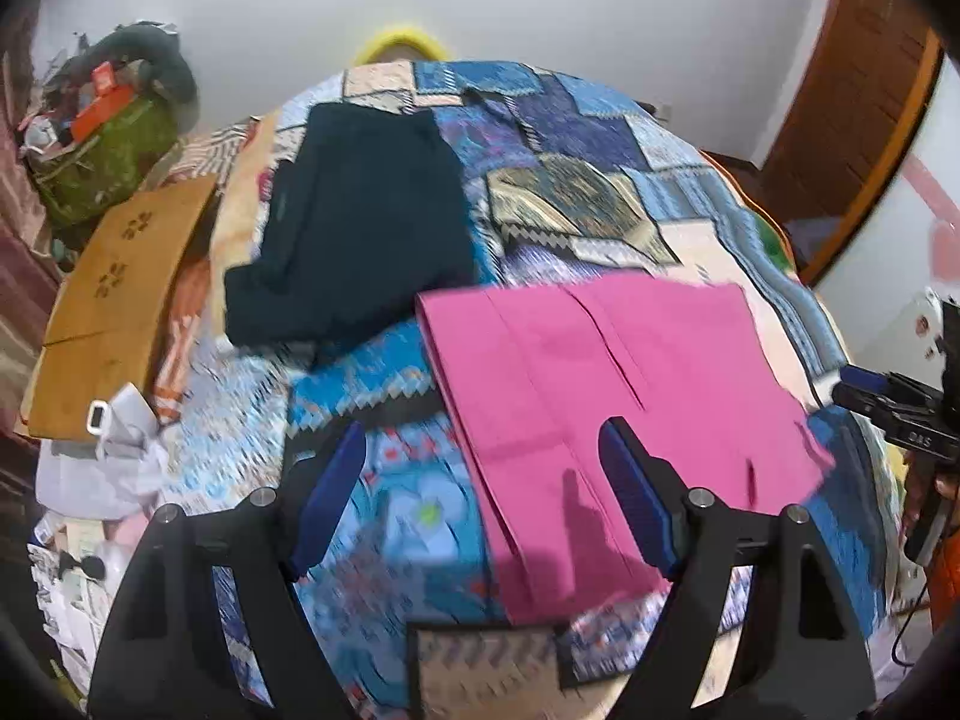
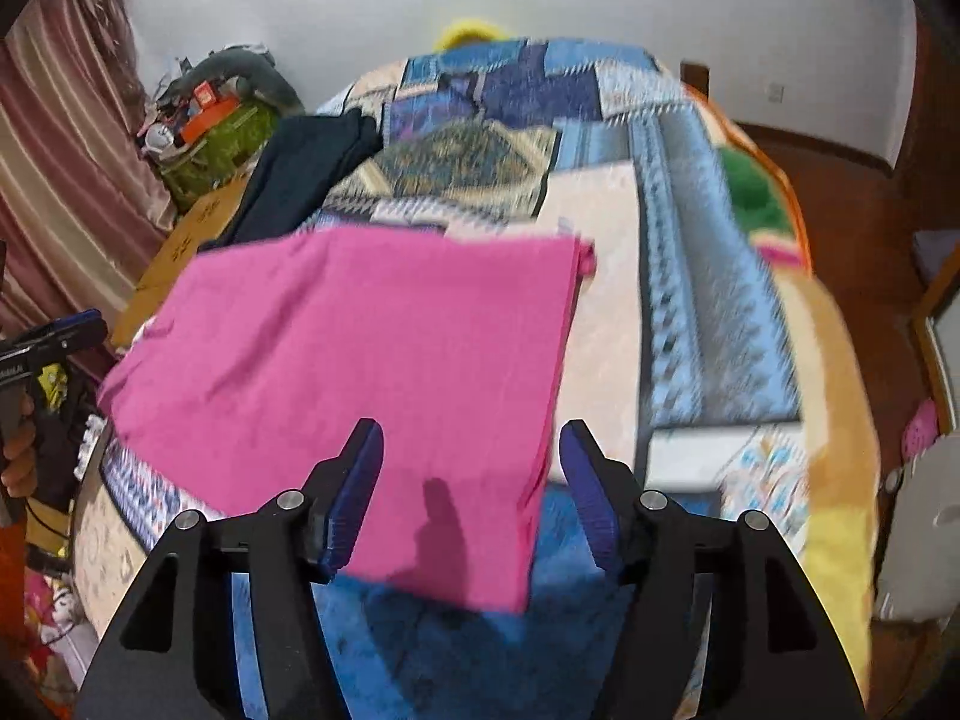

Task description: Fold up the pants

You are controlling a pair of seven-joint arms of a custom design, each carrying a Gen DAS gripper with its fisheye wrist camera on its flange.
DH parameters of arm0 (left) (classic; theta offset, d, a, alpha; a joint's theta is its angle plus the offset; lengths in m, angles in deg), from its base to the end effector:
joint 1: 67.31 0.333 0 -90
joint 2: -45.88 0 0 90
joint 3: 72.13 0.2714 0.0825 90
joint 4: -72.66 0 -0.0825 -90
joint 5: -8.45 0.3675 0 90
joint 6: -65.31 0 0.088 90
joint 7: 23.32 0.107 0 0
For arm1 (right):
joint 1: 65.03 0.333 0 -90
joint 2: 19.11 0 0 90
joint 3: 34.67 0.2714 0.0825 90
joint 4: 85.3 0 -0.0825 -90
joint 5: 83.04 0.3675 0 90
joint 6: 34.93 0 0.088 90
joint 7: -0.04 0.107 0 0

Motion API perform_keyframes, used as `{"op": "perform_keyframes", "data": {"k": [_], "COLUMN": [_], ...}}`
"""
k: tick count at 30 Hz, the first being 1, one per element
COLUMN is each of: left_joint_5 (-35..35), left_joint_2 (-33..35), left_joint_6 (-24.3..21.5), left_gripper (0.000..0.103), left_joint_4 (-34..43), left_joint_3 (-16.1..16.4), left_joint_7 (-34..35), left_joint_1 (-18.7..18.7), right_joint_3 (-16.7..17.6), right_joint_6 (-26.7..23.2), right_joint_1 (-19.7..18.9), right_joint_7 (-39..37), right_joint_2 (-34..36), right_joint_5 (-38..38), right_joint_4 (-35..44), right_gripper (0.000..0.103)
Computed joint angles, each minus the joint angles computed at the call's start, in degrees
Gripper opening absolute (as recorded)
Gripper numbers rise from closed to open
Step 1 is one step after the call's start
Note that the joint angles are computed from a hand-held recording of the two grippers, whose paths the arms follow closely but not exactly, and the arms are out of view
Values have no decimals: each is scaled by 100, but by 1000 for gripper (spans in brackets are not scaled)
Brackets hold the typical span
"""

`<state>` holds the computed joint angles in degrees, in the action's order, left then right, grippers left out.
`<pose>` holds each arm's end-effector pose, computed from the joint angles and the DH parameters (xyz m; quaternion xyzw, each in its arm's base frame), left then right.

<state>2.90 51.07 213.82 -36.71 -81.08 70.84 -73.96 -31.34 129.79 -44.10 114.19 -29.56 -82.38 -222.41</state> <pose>0.5866 -0.1593 0.4790 -0.5775 0.7612 -0.2531 0.1516 0.4661 0.2100 0.4315 -0.6667 0.6703 -0.1175 0.3040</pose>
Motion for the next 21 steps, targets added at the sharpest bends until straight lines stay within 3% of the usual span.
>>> {"op": "perform_keyframes", "data": {"k": [6,16,19,21], "left_joint_5": [424,402,226,73], "left_joint_2": [931,2771,3079,3220], "left_joint_6": [-280,-1410,-1645,-1775], "left_gripper": [80,80,77,67], "left_joint_4": [1122,3429,3801,3964], "left_joint_3": [137,214,135,59], "left_joint_7": [-466,-671,-549,-412], "left_joint_1": [-42,-130,-99,-57], "right_joint_3": [-13,58,166,299], "right_joint_6": [-50,-361,-461,-545], "right_joint_1": [-254,-695,-864,-1002], "right_joint_7": [78,-391,-585,-777], "right_joint_2": [576,2090,2572,2850], "right_joint_5": [-303,-150,68,321], "right_joint_4": [697,2230,2702,2969], "right_gripper": [57,57,57,56]}}
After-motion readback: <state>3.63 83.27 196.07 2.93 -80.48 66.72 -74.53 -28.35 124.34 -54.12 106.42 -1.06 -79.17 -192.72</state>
